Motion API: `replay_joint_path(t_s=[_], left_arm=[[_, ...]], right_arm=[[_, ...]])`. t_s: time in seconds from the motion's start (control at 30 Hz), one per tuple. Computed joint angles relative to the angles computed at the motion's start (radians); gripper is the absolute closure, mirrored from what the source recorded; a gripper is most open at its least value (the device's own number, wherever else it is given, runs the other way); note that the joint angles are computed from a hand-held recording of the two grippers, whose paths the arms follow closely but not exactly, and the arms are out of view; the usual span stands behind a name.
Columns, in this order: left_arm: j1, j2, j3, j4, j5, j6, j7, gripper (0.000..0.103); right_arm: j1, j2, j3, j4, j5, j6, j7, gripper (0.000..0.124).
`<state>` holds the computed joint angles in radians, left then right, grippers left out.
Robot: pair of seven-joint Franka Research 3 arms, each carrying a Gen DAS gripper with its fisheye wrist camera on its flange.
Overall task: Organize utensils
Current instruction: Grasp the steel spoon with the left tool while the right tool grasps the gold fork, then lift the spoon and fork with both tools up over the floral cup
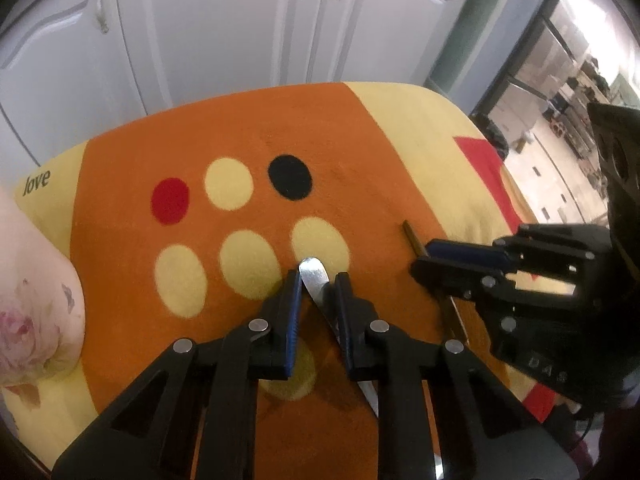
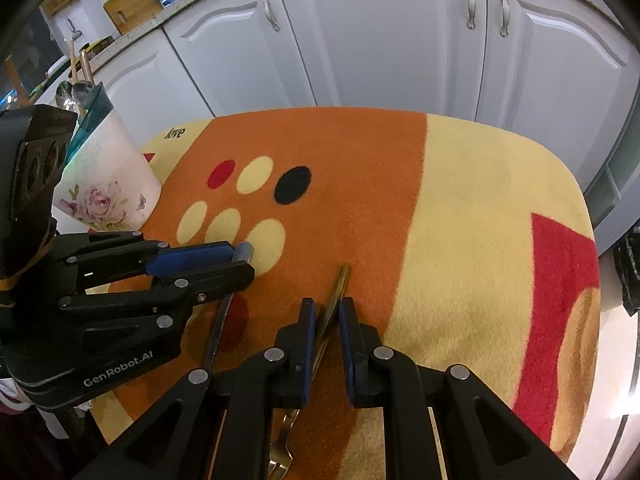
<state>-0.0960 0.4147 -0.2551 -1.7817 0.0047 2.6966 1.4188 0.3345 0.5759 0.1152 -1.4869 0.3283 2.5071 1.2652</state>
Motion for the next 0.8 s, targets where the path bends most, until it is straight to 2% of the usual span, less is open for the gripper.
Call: replay_joint_path(t_s=[0.13,0.3,0.5,0.67,0.8], left_arm=[[0.046,-0.031,-0.033,-0.038,-0.085,-0.006,0.032,0.091],[0.088,-0.104,-0.066,-0.114,-0.204,0.034,0.111,0.091],[0.106,-0.197,-0.085,-0.19,-0.366,0.082,0.251,0.092],[0.087,-0.245,-0.07,-0.219,-0.481,0.096,0.359,0.092],[0.062,-0.275,-0.046,-0.239,-0.537,0.101,0.398,0.092]], right_arm=[[-0.004,-0.029,0.005,-0.042,0.012,0.028,-0.005,0.114],[-0.061,-0.082,0.061,-0.102,0.149,0.068,-0.078,0.117],[-0.079,-0.137,0.089,-0.161,0.263,0.104,-0.168,0.117],[-0.08,-0.164,0.1,-0.177,0.35,0.111,-0.23,0.117],[-0.071,-0.17,0.105,-0.174,0.396,0.104,-0.268,0.117]])
